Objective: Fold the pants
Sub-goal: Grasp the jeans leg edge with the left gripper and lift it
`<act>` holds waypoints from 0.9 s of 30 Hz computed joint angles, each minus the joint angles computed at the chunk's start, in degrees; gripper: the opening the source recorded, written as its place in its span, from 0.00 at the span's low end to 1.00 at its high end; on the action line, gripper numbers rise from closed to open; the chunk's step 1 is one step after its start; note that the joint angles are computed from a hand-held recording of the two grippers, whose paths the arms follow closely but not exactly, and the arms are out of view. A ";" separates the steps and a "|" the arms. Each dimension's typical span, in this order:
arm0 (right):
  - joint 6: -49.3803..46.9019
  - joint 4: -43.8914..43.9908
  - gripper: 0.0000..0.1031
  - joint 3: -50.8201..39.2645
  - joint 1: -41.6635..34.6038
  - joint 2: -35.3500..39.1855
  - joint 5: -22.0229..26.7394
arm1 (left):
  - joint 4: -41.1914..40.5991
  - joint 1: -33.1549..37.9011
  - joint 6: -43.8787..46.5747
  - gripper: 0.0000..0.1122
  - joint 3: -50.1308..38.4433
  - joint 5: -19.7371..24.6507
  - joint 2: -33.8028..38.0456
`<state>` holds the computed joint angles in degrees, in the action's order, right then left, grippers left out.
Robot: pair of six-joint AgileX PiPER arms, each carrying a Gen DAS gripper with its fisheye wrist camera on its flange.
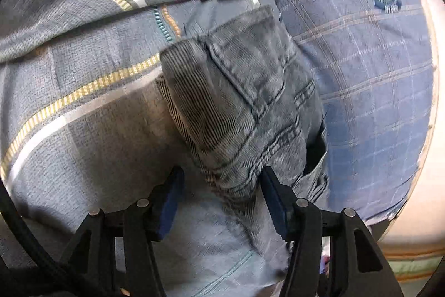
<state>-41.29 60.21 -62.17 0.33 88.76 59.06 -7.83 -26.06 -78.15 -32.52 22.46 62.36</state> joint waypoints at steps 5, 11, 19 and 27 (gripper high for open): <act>-0.27 1.07 0.83 0.18 -0.62 0.96 0.71 | 8.90 0.94 -10.96 0.51 -2.79 3.23 2.28; -0.01 0.24 0.83 0.65 0.90 1.13 -0.39 | 23.50 -2.09 -26.08 0.49 -10.25 10.31 9.34; 7.12 -0.29 0.83 -11.10 5.46 7.16 4.98 | 28.78 -5.24 -24.26 0.29 -14.00 16.85 10.41; 21.03 -6.87 0.83 -32.73 13.05 17.13 7.74 | 54.30 -25.93 -27.41 0.12 -31.44 41.69 18.94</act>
<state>-20.27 53.34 -94.90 13.38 105.89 66.81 46.47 -51.99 -105.56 -63.96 64.15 81.30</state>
